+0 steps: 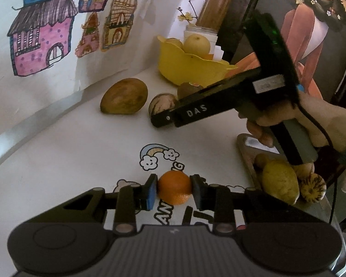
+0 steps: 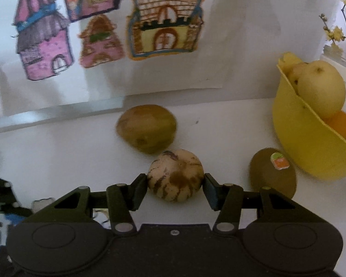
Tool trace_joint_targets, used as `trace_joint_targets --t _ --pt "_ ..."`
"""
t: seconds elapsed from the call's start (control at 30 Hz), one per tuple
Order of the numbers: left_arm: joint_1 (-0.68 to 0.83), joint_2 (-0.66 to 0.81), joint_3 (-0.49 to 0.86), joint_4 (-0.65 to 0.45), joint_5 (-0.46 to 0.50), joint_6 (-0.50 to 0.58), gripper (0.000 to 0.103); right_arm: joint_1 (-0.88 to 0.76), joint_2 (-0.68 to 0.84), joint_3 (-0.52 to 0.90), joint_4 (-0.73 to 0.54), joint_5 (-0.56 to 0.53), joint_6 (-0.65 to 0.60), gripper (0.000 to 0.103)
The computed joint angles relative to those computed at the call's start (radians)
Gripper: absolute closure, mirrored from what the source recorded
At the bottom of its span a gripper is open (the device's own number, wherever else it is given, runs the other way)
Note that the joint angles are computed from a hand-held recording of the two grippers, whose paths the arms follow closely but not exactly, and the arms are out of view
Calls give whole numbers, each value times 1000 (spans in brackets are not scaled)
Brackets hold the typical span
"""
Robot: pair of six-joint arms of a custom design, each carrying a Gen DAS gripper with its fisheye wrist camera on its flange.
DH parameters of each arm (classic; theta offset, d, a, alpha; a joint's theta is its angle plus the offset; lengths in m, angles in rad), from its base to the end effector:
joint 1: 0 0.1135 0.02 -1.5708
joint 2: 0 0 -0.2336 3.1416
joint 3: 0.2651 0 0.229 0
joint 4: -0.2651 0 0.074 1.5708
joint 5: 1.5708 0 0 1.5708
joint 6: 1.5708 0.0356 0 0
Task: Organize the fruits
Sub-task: 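Grasp the orange with the left tool while the right tool grasps a striped melon, then carry the orange and melon into the metal tray and open both tools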
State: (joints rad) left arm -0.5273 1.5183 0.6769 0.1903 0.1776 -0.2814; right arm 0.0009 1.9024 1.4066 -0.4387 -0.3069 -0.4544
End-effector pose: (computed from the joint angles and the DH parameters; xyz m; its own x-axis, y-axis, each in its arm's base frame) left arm 0.2444 -0.1496 0.1559 -0.6744 0.0764 -0.7344 0.4470 0.8339 -0.3237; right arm 0.3831 0.0111 0.1952 -0.6435 -0.4190 -0.6406 -0.5151 0.8561 -0.0425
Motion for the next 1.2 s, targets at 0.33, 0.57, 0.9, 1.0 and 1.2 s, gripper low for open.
trace_joint_targets --t 0.33,0.57,0.9,1.0,1.2 --pt "-3 -100 -42 -39 -31 -18 68 -31 -160 -175 65 -109 92 49" --pt "-22 -199 -54 -106 -54 -26 68 -98 -415 -361 74 -195 117 49" --pt "-164 -355 -52 -217 -147 -60 68 -305 -824 -496 -167 -320 34 49" --pt "-229 -385 -46 -241 -185 -83 68 -390 -930 -541 -255 -361 -12 49" --pt "-374 -408 -46 -249 -260 -141 68 -720 -1053 -590 -525 -523 -287 49"
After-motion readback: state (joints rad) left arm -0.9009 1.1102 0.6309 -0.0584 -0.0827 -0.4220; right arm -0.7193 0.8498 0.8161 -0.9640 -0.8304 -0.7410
